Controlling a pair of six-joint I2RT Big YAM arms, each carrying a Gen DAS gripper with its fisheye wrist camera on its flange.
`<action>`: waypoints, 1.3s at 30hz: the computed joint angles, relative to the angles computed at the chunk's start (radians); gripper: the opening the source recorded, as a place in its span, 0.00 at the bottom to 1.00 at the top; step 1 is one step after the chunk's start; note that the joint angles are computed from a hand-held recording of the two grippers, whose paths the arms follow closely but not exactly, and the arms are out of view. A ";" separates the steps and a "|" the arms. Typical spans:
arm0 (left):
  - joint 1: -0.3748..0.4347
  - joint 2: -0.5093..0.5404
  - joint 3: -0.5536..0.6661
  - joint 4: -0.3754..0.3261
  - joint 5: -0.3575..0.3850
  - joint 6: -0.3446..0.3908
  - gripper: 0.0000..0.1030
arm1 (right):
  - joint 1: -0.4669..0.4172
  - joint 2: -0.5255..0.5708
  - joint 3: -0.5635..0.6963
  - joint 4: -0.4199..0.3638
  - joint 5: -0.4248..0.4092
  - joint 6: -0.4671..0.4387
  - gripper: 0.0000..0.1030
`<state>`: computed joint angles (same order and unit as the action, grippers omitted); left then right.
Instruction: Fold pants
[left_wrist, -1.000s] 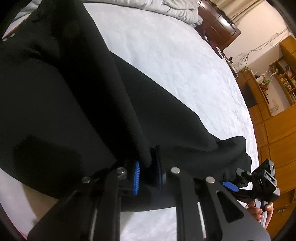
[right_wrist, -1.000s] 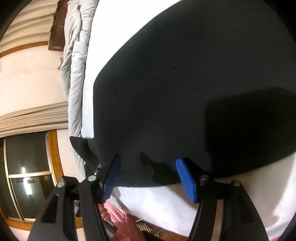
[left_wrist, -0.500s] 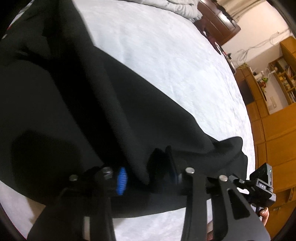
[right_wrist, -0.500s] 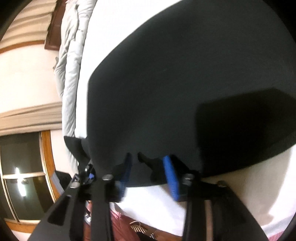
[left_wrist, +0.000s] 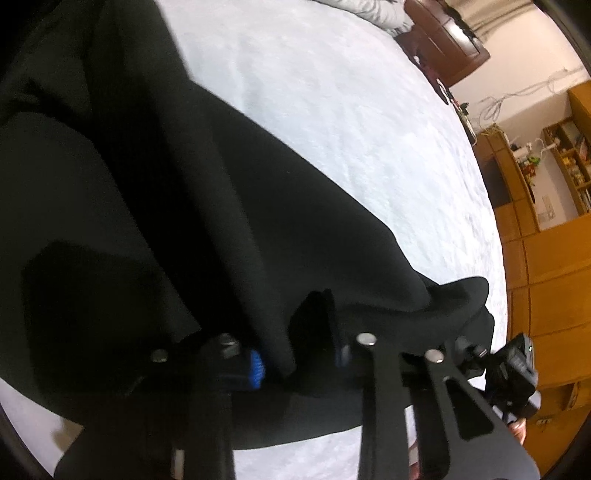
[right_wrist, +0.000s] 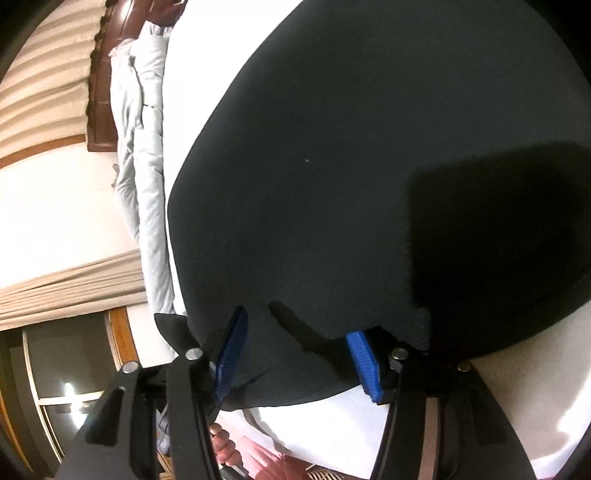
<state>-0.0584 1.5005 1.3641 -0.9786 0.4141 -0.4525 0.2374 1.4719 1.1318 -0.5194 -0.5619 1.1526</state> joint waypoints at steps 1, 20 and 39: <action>0.003 0.003 0.002 -0.001 0.004 -0.005 0.16 | -0.002 -0.008 -0.006 -0.011 0.008 -0.012 0.20; -0.099 -0.136 -0.151 0.097 -0.153 -0.014 0.12 | -0.019 -0.003 0.145 -0.403 0.076 -0.381 0.16; -0.093 -0.131 -0.159 0.117 -0.126 -0.027 0.18 | -0.202 -0.181 0.093 -0.458 0.327 -0.402 0.06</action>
